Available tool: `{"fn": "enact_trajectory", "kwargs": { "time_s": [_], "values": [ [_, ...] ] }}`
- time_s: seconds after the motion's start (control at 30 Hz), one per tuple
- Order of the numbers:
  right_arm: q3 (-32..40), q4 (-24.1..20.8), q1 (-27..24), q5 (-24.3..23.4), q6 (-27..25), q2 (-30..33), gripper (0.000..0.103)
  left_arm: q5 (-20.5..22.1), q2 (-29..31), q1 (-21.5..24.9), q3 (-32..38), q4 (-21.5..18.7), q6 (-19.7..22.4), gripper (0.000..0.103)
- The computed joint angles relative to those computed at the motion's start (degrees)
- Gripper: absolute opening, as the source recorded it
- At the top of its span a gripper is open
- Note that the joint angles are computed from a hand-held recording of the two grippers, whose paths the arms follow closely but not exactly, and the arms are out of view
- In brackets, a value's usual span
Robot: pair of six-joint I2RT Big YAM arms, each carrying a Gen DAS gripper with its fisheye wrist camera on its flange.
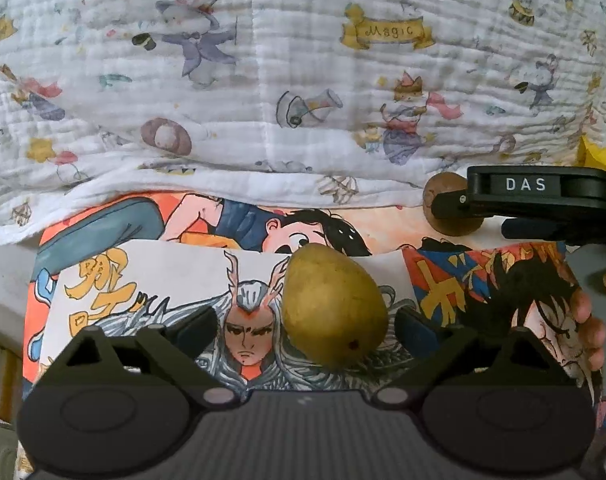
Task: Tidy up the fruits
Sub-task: 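Grasp the yellow pear with the left gripper while the right grasps the brown kiwi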
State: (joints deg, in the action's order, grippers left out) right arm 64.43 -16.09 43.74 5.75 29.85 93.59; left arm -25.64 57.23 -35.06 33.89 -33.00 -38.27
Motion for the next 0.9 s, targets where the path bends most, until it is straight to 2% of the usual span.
{"fn": "enact_trajectory", "kwargs": {
  "time_s": [0.2,0.5,0.67,0.9],
  "values": [
    [0.76,1.43,0.69,0.76,-0.28,1.89,0.087,1.42,0.80,1.52,-0.48,2.06,-0.67,0.088],
    [1.48,3.38,1.53,2.60,2.53,3.71,0.079,1.67,1.60,1.98,-0.59,4.56,-0.06,0.076],
    [1.37,3.74,1.12,3.37,3.34,3.48,0.072,3.34,1.76,2.15,-0.58,5.96,0.85,0.059],
    [1.92,3.43,0.41,3.36,3.39,3.66,0.072,4.29,1.77,2.83,-0.56,6.73,0.40,0.059]
  ]
}}
